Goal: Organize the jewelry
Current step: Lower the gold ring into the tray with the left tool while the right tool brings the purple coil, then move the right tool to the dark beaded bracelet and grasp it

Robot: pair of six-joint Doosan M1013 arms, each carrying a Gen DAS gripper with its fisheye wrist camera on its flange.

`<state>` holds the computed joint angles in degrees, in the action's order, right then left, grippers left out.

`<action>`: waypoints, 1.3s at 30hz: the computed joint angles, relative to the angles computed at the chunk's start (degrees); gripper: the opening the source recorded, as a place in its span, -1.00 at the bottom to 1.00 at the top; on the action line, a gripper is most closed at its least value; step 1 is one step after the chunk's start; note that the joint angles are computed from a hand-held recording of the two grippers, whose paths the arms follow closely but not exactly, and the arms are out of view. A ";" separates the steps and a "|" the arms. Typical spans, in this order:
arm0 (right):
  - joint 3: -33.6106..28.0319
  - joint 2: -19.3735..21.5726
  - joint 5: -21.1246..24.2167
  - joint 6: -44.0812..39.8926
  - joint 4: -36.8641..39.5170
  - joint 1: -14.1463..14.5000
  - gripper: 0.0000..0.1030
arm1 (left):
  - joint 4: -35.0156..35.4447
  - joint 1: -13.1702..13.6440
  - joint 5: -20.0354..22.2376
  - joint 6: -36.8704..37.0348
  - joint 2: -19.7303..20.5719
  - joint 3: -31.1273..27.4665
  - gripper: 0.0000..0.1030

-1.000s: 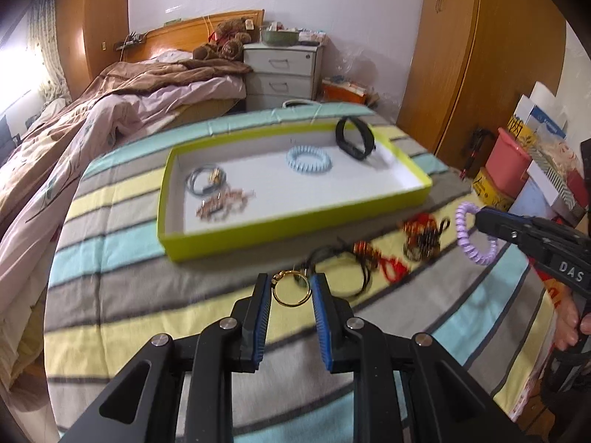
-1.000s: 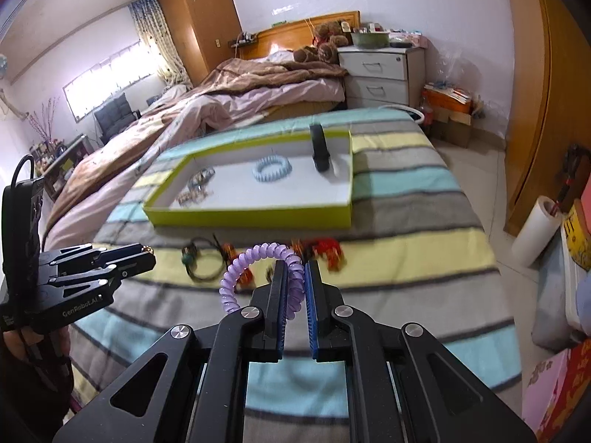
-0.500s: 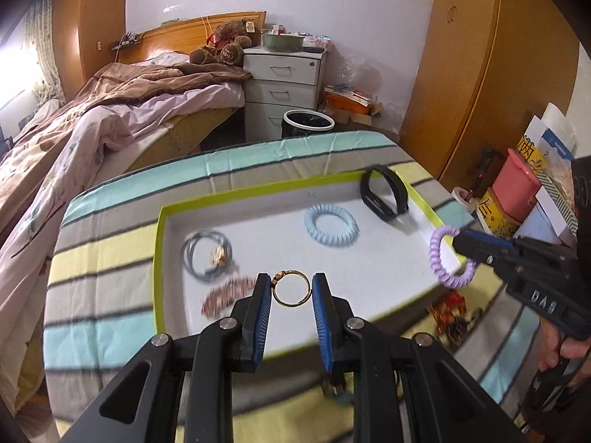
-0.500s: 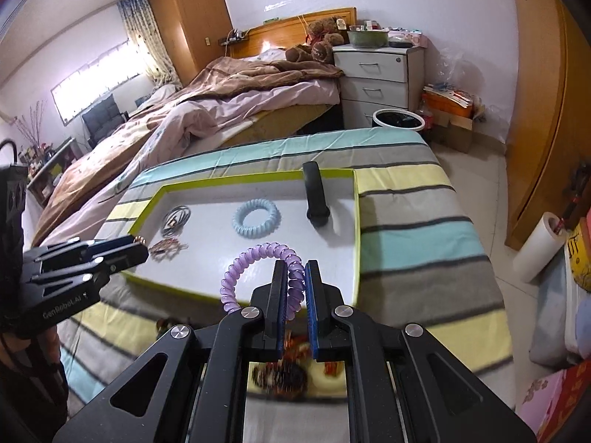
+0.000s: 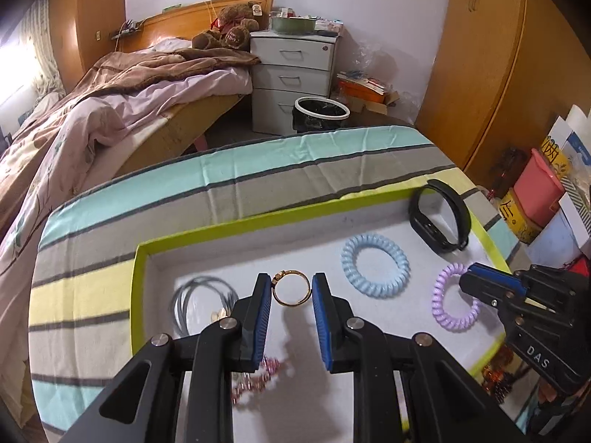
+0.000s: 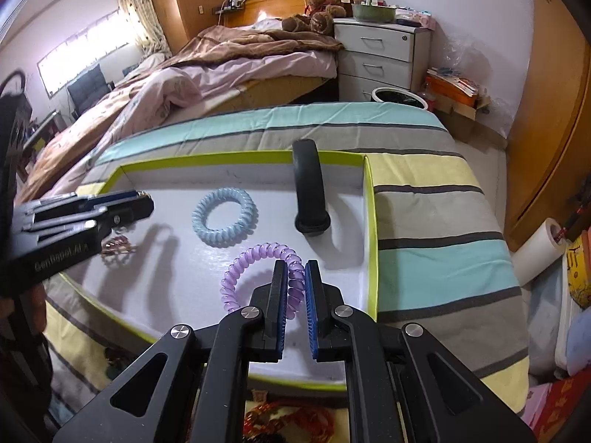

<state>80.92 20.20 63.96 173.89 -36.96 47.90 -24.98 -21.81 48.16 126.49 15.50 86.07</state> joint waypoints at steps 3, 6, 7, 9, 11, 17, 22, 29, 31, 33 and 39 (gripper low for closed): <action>0.06 0.05 0.35 -0.30 -0.02 -0.20 -0.81 | 0.73 -0.12 1.33 -1.68 1.49 -1.37 -0.55; -0.23 0.28 0.73 -0.64 -0.37 -0.12 -0.81 | 1.80 -0.35 1.26 -2.36 1.98 -1.56 -0.55; -0.42 0.44 1.22 -1.07 -0.37 -0.08 -0.81 | 1.91 -0.40 1.49 -2.52 2.07 -1.59 -0.55; -0.54 0.62 1.71 -1.68 -0.31 -0.24 -0.81 | 1.95 -0.45 1.20 -2.68 2.24 -1.56 -0.55; -0.44 0.57 1.34 -1.66 -0.20 -0.41 -0.81 | 1.98 -0.49 1.08 -2.87 2.24 -1.52 -0.55; -0.88 0.92 2.27 -2.24 -0.40 -0.32 -0.81 | 1.53 -0.40 1.13 -2.70 2.35 -1.52 -0.55; -1.07 1.10 2.46 -2.72 -0.29 -0.37 -0.81 | 1.17 -0.34 1.45 -2.86 2.30 -1.50 -0.42; -0.81 0.91 1.52 -1.78 -0.64 -0.31 -0.71 | 0.37 -0.10 1.71 -2.73 1.88 -1.16 -0.27; -0.76 0.86 1.59 -1.32 -1.39 -0.08 -0.67 | -0.77 0.10 2.46 -1.84 1.67 -1.01 -0.22; -0.67 0.73 1.60 -0.89 -1.85 0.14 -0.52 | -0.47 0.06 1.65 -2.02 1.08 -0.44 -0.22; 0.01 -0.12 1.19 1.31 -3.41 1.08 -0.33 | -0.85 0.43 0.91 -1.63 -1.07 1.02 -0.21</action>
